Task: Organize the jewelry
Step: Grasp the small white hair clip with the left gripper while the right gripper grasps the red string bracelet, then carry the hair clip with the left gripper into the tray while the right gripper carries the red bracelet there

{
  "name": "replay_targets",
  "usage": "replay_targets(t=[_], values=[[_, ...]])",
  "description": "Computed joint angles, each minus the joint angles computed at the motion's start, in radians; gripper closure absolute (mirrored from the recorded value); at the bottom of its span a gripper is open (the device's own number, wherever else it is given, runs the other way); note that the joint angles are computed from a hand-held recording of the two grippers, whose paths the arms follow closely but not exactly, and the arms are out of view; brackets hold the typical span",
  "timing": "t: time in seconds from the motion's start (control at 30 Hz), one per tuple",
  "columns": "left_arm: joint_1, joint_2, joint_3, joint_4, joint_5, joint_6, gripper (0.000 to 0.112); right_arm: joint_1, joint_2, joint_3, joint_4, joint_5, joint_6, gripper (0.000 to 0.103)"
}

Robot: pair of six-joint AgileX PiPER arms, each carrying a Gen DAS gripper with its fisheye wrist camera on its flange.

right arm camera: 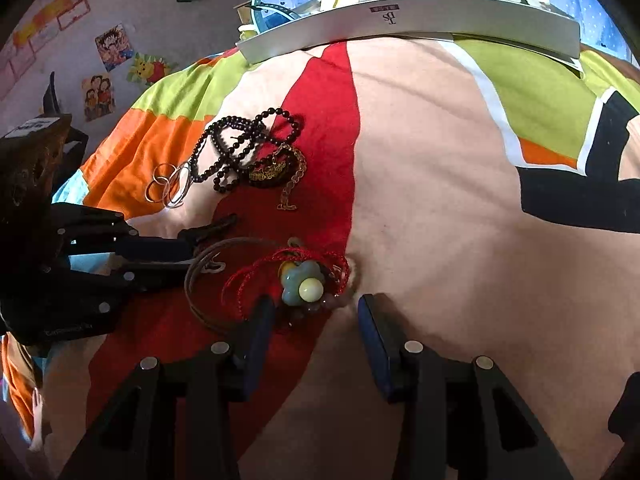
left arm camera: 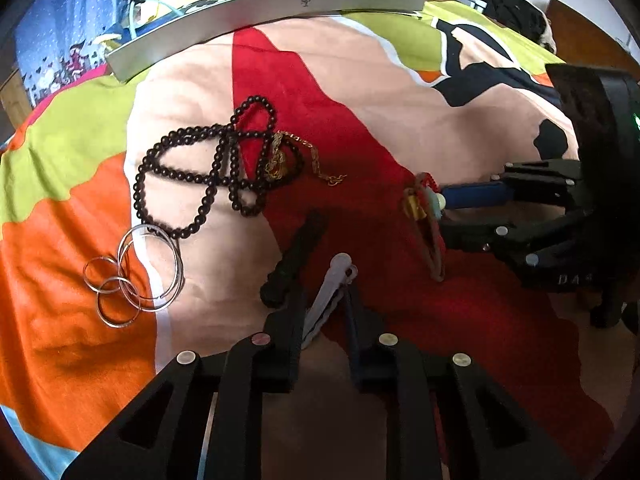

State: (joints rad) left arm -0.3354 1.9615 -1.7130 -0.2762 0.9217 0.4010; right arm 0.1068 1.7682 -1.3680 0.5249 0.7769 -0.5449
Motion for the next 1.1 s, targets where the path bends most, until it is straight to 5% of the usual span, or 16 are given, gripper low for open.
replay_targets(t=[0.37,0.93,1.1], values=[[-0.037,-0.051,0.056,0.086,-0.055,-0.177,0.11,-0.016,0.007,-0.004,0.036,0.067,0.023,0.093],[-0.032,-0.218,0.207,-0.027,-0.085,-0.243,0.11,-0.022,-0.119,0.085,-0.024,0.007,0.097,0.095],[-0.049,-0.237,0.229,-0.032,-0.098,-0.243,0.11,-0.007,-0.157,0.106,-0.145,-0.047,0.172,0.095]])
